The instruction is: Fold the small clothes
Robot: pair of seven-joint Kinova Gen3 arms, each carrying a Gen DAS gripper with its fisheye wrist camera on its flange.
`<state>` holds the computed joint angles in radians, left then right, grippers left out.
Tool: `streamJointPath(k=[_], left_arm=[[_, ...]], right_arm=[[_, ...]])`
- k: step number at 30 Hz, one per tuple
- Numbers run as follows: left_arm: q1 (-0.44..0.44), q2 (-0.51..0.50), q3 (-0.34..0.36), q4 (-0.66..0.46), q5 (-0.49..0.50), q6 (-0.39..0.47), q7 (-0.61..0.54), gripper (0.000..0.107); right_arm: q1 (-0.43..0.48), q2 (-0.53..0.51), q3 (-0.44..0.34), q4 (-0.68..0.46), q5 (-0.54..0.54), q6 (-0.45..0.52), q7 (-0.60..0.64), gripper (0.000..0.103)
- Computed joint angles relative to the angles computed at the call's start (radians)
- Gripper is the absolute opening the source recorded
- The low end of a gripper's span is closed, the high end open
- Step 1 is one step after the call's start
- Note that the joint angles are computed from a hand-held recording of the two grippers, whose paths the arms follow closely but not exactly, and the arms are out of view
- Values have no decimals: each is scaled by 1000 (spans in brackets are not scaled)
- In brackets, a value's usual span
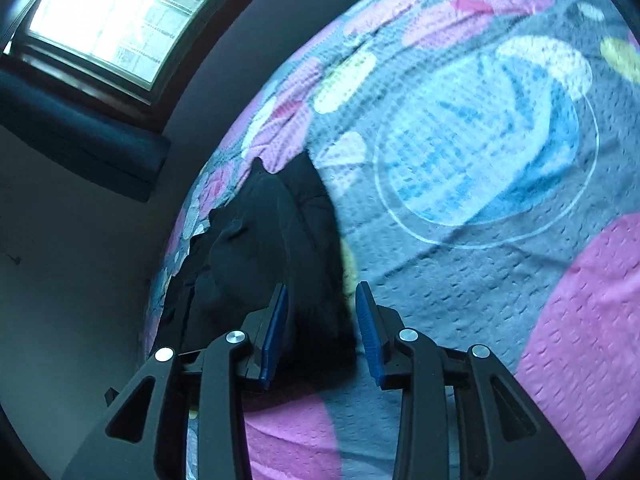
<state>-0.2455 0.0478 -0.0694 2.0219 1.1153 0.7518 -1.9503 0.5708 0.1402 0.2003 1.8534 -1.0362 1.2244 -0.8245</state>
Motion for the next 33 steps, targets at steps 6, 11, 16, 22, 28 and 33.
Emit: streamJointPath(k=[6,11,16,22,28,33], left_arm=[[20,-5,10,-14,-54,-30,36,39],[21,0,10,-23,-53,-21,31,42],[29,10,20,-42,-61,-26,29,50],[79,29,46,-94,-154,-83,121,56],[114,67,83,-158,-260,-126,251,56],[137,90,111,-200,-327,-163,324,41]], right_arm=[[-142,-48,-84,-50,-49,121,-35,51],[-319,-21,-162,-91,-6,116,-98,53],[-429,56,-195,-74,68,27,-144,62],[-384,56,-198,-31,20,37,-94,62],[-395,25,-192,14,5,4,-74,62],[-394,31,-189,21,-15,-5,-56,62]])
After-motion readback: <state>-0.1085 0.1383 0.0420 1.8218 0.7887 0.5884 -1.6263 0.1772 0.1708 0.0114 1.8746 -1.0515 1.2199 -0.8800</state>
